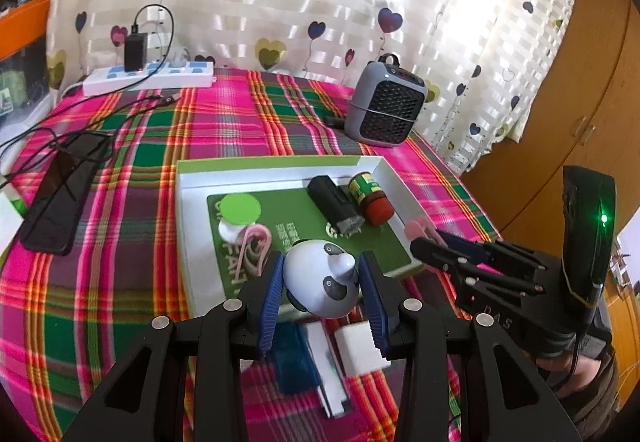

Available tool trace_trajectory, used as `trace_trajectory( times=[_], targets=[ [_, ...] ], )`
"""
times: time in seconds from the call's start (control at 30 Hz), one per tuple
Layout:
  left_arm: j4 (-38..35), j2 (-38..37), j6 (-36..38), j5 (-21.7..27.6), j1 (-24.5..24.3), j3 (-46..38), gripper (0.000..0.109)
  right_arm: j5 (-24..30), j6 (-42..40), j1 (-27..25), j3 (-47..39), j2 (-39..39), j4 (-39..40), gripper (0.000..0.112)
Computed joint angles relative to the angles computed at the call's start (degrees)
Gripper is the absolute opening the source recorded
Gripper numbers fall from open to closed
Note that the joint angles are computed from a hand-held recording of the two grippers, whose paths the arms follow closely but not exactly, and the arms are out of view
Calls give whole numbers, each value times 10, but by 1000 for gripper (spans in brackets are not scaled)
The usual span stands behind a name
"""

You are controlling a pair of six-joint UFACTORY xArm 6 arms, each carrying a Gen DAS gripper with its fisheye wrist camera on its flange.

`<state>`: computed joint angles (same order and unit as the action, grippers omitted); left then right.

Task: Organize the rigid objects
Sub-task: 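Carry the panda figure and pink ear hook over the green box with both tools, then lower both held items into the box and open both tools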

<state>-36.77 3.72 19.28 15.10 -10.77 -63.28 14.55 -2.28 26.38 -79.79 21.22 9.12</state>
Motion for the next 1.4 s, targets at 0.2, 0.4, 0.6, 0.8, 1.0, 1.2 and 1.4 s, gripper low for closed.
trace_trajectory(
  times=[0.2,0.4,0.6,0.8,1.0,1.2,1.4],
  targets=[
    [21,43,-22,22,7,-52,37,36,-45,-2,-43,26,41,24],
    [52,82,-44,41,13,-98,37,68,-76,-6,-82,51,58,24],
    [86,114,-75,57,16,-133,37,94,-90,-8,-112,72,60,24],
    [122,144,-102,69,17,-166,37,121,-68,-14,-148,98,24,24],
    [157,170,-130,84,17,-194,37,131,-65,-18,-165,113,16,24],
    [195,192,-161,93,18,-216,37,136,-58,-21,-176,123,13,24],
    [228,208,-186,102,15,-234,37,122,-30,-18,-173,125,-34,24]
  ],
)
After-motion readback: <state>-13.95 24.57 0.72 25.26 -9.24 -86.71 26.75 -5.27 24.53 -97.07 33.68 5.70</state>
